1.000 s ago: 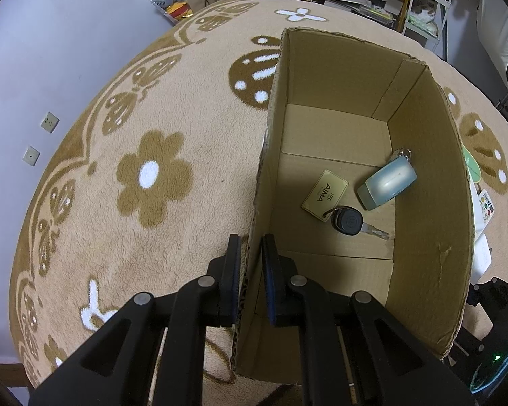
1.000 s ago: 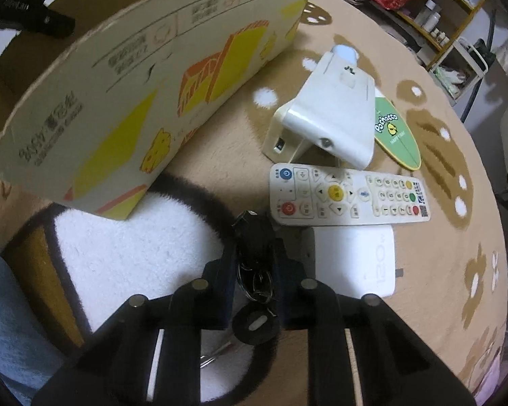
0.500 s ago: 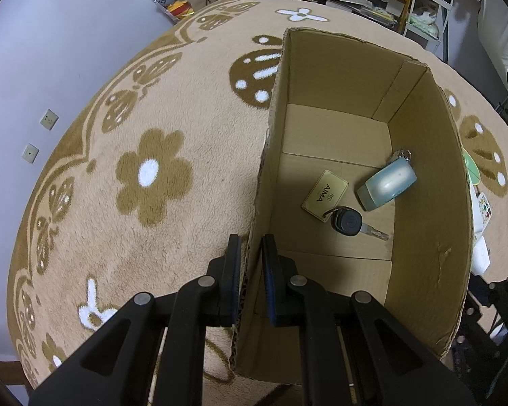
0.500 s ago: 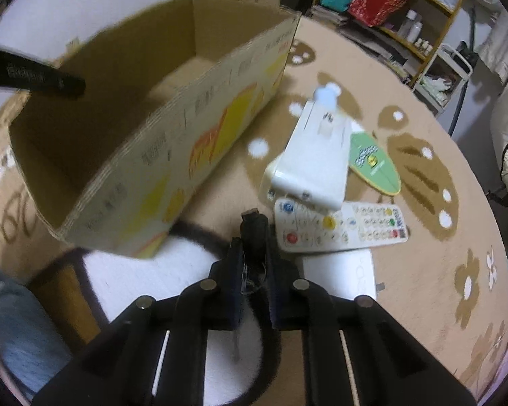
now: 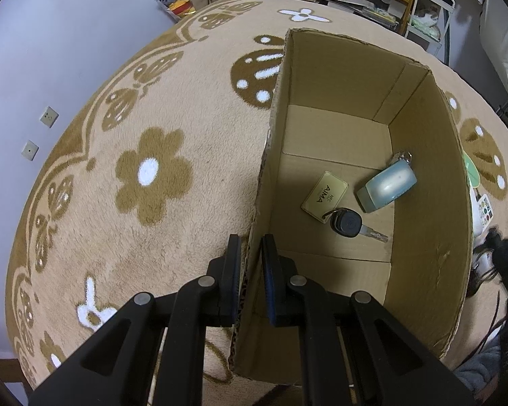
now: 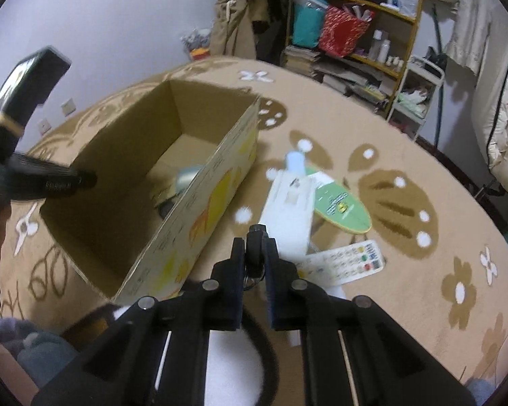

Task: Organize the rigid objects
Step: 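Grasp the second keyring with the right tool and lift toward the box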

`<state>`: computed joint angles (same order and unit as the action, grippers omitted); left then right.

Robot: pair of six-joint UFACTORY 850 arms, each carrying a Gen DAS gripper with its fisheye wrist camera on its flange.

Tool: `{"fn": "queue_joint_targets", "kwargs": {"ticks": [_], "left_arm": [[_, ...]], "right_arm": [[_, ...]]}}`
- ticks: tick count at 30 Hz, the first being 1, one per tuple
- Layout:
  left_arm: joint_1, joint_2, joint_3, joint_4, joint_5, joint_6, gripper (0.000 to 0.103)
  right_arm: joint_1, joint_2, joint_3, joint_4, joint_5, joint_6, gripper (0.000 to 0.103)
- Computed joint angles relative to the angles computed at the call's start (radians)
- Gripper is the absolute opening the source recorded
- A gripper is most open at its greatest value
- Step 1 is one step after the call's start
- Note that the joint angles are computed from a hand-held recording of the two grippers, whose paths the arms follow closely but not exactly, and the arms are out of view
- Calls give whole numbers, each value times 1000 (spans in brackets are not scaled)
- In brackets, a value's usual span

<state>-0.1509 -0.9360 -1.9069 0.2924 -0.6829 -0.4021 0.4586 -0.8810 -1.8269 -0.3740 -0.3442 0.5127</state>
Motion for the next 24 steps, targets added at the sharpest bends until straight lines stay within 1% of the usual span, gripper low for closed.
{"fn": "queue_joint_targets", "kwargs": {"ticks": [5,10,20,24], "left_arm": [[0,-1,-1,-4,1,1,11],[1,-1,-1,-4,0,3,11],[3,0,1,-10,5,13,11],[3,0,2,-11,6,14,11]], "right_arm": [[-11,4,-22,-58,5,60,12],[-18,-24,-102,-80,-27,45,12],[-6,-101,-293,-15,-53,-4,12],[0,-160,-432,51,-72,-58,12]]}}
